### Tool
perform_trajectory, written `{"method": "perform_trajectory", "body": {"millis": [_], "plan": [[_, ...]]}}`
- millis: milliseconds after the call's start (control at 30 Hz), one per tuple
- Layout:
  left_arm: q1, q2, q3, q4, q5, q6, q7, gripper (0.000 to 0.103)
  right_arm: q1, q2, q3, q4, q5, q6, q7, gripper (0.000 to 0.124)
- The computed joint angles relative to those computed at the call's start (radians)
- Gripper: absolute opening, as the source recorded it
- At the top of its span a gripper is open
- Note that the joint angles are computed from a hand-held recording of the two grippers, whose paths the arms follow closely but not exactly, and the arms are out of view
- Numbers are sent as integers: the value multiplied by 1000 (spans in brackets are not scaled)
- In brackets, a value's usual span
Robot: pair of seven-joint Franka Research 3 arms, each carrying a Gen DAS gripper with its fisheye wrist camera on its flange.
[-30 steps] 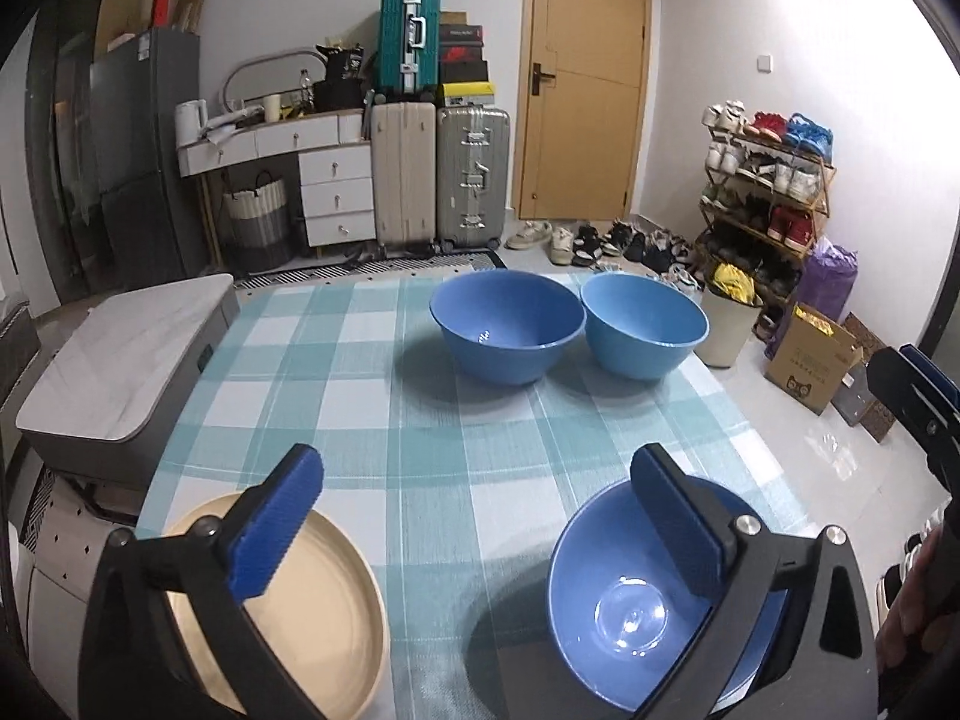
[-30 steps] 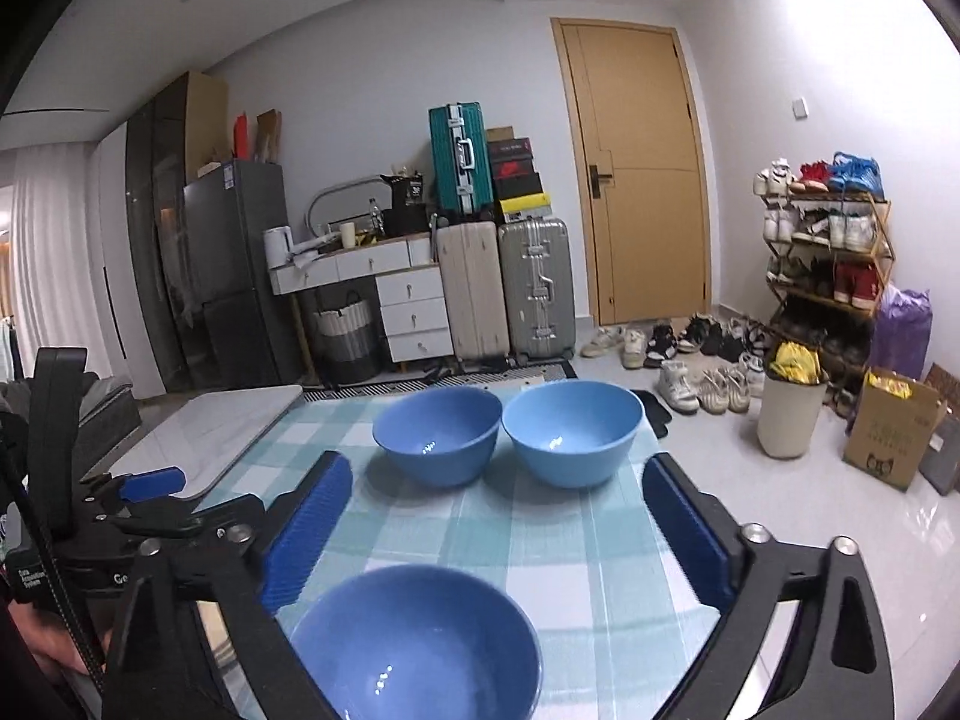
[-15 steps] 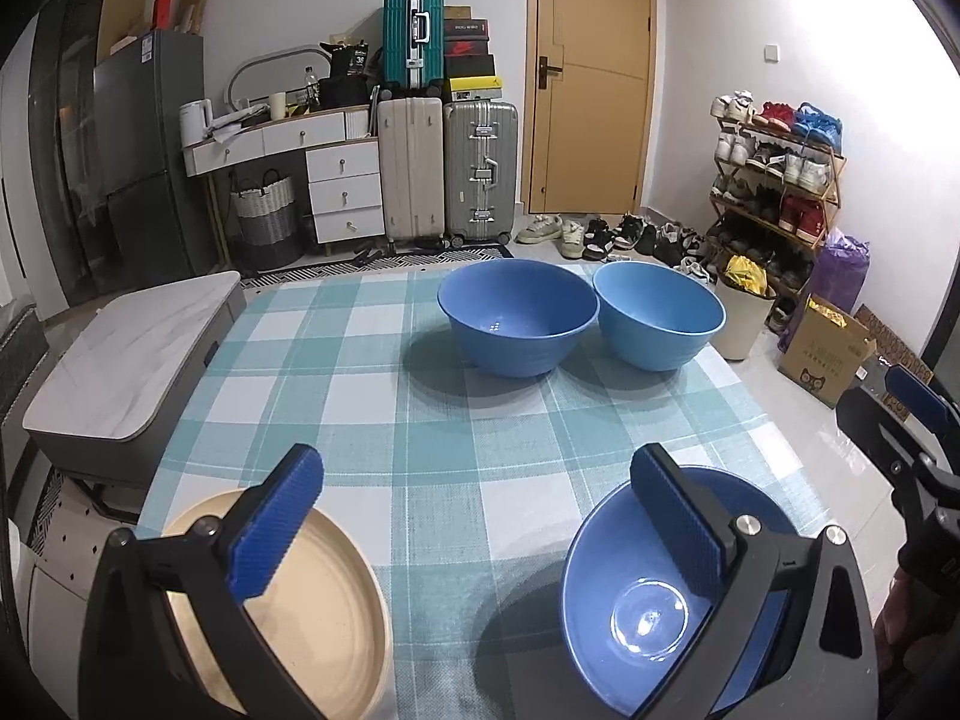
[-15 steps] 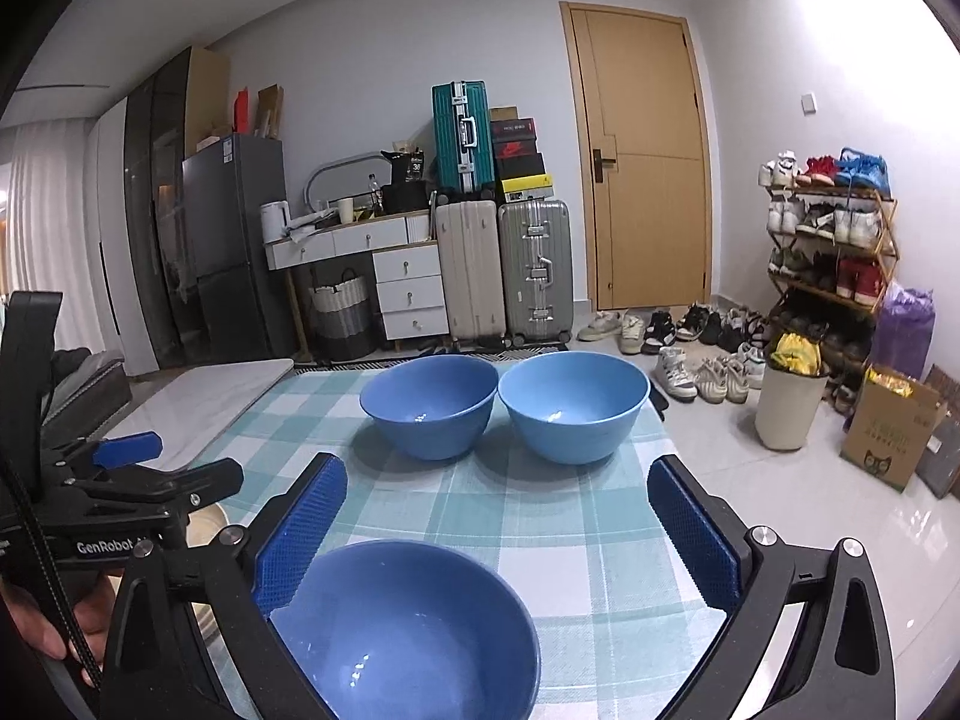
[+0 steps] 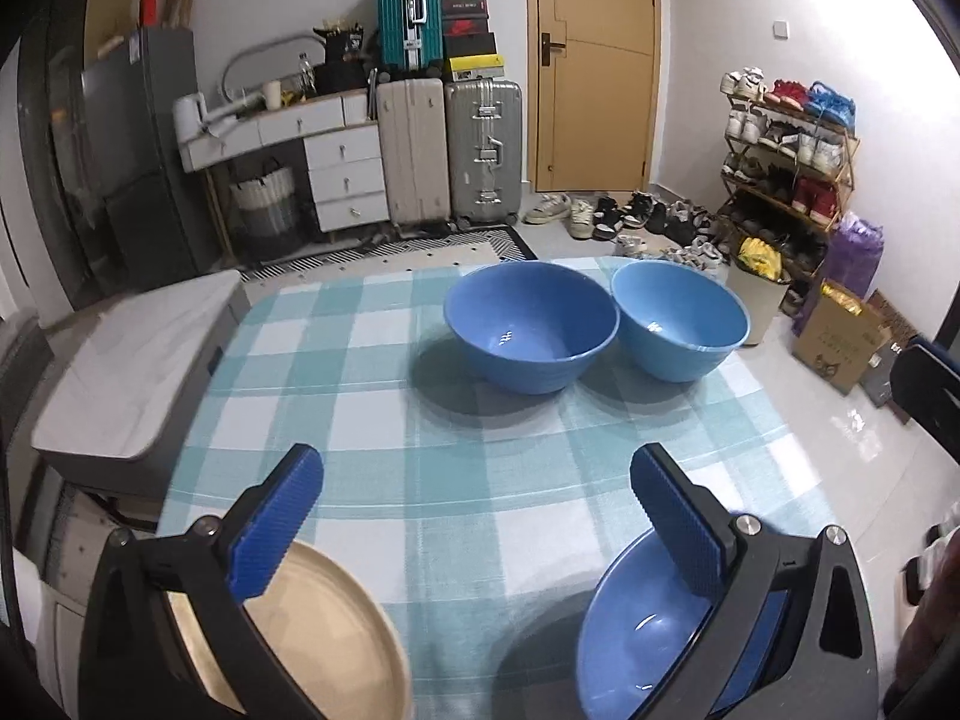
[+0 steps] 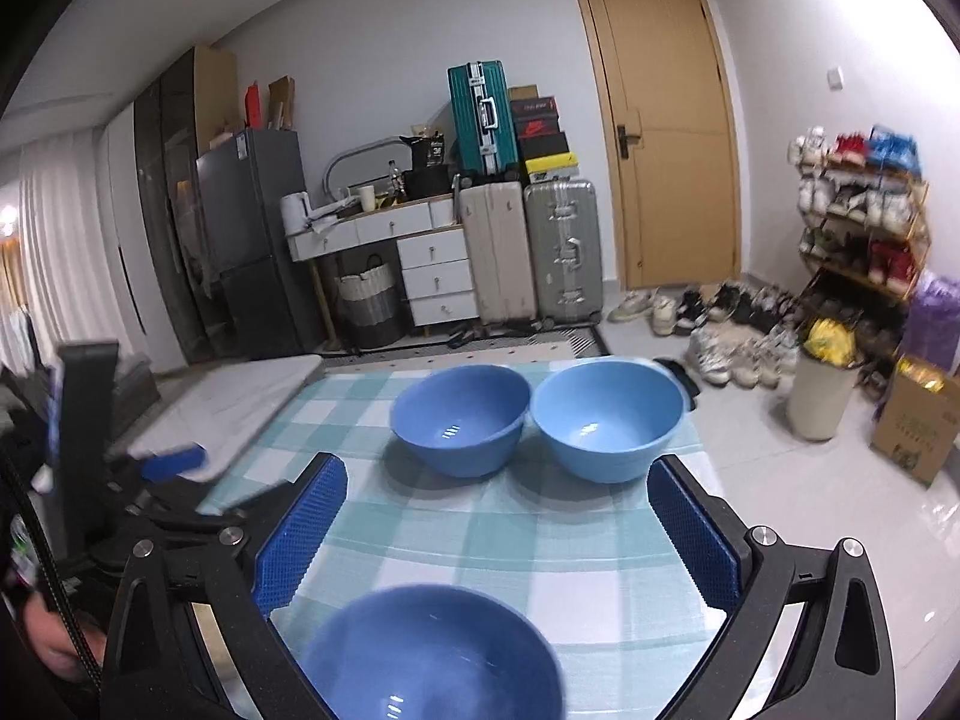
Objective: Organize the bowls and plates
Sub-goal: 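Move both tools toward the pair of blue bowls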
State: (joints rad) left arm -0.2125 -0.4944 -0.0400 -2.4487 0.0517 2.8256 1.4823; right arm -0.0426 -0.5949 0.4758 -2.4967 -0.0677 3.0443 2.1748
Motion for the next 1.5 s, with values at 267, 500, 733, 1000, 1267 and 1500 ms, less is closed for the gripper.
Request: {"method": "perform_trajectory", "body": {"millis": [267,500,733,1000,1267,1500], "plan": [[4,83,3,106,4,-29,32,103,264,156,-240,141,152,2,-168,102],[65,247,-26,293,-24,-182,32,103,323,264,-300,295,239,-84,-275,102],[123,441,-53,489,-76,-305,50,103,205,395,-219,453,-25,-174,-141,102],[148,633,-100,703,-66,-408,70,103,270,528,-283,575,-135,-234,-121,102],[174,738,-130,815,-86,-469,89,94,331,565,-359,568,-91,-239,-139,102],[185,812,-143,921,-108,-592,110,46,339,563,-375,544,-65,-247,-139,102]]}}
